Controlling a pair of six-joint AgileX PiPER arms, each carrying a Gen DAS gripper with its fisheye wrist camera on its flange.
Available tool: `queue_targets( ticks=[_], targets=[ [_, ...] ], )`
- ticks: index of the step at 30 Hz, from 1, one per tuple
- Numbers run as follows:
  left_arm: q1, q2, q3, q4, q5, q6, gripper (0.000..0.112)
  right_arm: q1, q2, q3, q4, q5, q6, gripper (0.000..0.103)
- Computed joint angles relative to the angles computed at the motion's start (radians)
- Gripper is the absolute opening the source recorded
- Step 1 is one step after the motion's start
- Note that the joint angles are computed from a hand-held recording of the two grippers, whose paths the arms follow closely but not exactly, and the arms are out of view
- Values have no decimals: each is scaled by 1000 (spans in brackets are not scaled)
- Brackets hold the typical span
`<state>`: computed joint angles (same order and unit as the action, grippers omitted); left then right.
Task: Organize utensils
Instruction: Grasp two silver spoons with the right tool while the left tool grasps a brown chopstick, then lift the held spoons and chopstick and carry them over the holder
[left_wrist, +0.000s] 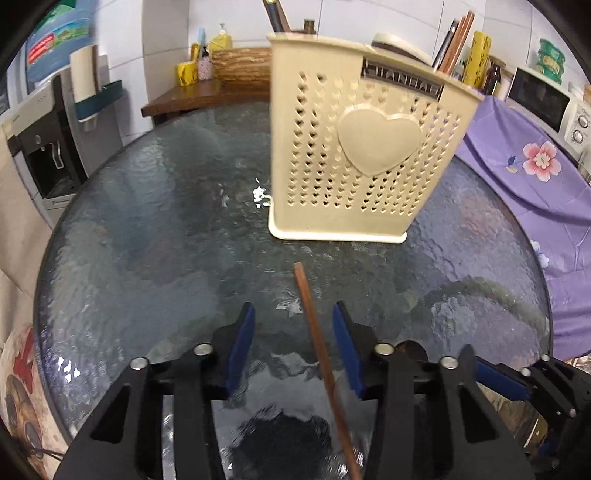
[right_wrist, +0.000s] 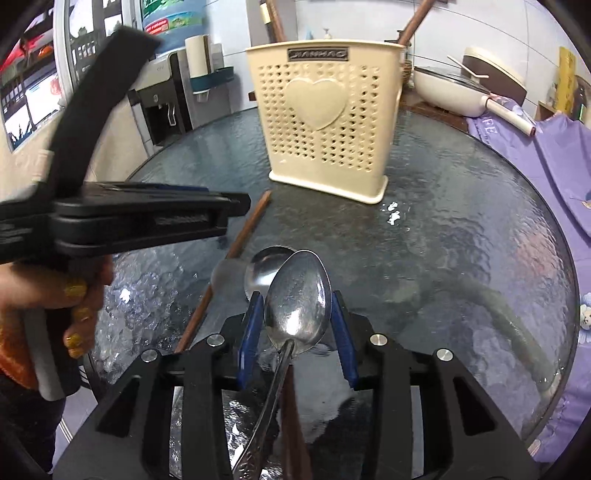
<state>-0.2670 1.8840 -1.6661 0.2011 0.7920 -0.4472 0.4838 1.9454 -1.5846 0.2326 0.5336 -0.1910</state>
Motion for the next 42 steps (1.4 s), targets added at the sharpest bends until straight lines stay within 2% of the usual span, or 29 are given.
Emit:
queue_targets(
  ticks=[7,13,15,21,31,42],
  targets=[
    [-21,102,-133,-6,100,28,24,-17,-10,-1,9,-4,-8,38],
    [-40,110,-136,54,121,21,15,-37,-4,-8,36,-10,-32,38],
    [-36,110,-132,59,114,24,10,-45,1,-18,46,-10,-42,38],
    [-41,117,-137,80,110,14,7,-52,7,-38,33,-11,-27,38],
    [-28,112,-130,54,94,21,7,-64,14,-69,48,-15,-28,37],
    [10,6,-79,44,5,14,7,-98,-3,-93,188,-47,-148,37]
  ],
)
